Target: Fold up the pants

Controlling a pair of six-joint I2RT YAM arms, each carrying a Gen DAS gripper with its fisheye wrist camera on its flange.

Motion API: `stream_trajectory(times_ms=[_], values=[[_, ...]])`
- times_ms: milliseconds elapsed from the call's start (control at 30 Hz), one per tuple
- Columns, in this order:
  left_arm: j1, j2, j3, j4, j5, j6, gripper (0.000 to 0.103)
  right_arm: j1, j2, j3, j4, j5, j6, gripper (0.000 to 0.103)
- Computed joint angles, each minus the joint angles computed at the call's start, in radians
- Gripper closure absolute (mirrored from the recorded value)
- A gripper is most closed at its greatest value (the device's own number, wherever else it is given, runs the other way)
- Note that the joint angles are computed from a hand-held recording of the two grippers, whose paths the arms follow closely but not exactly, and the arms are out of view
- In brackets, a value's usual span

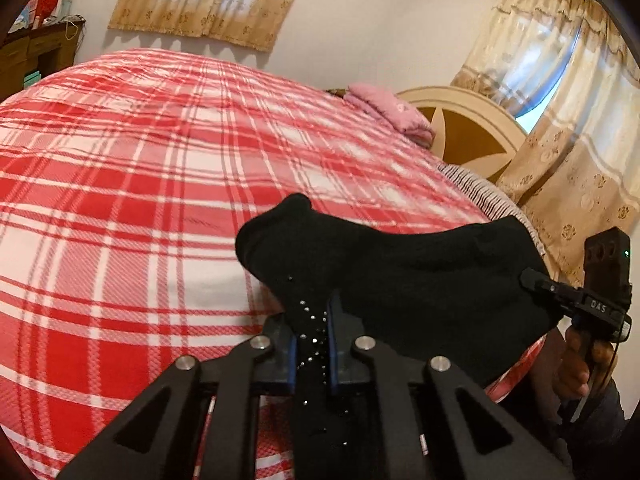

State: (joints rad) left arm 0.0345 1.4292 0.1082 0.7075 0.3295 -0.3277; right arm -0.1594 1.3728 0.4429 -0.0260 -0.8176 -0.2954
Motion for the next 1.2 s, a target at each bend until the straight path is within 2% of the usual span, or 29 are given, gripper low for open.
stream_trajectory(times_ms=[167, 300, 467, 567, 833, 1200], values=[[0.121, -0.101, -0.006, -0.084, 0.063, 0.038, 0.092, 0.133, 0.028, 0.057, 0.044, 0.058, 0.081, 0.078], [0.268, -0.203, 0.004, -0.201, 0.127, 0.110, 0.092, 0.280, 0.098, 0.135, 0.095, 0.130, 0.149, 0.078], [0.452, -0.232, 0.031, -0.283, 0.182, 0.204, 0.092, 0.446, 0.241, 0.254, 0.169, 0.190, 0.224, 0.078], [0.526, -0.235, 0.044, -0.313, 0.175, 0.249, 0.092, 0.523, 0.320, 0.315, 0.201, 0.219, 0.259, 0.078], [0.675, -0.188, 0.083, -0.316, 0.189, 0.334, 0.092, 0.694, 0.500, 0.524, 0.199, 0.302, 0.318, 0.078], [0.845, 0.024, 0.172, -0.246, 0.241, 0.419, 0.092, 0.799, 0.723, 0.790, 0.154, 0.345, 0.364, 0.078]])
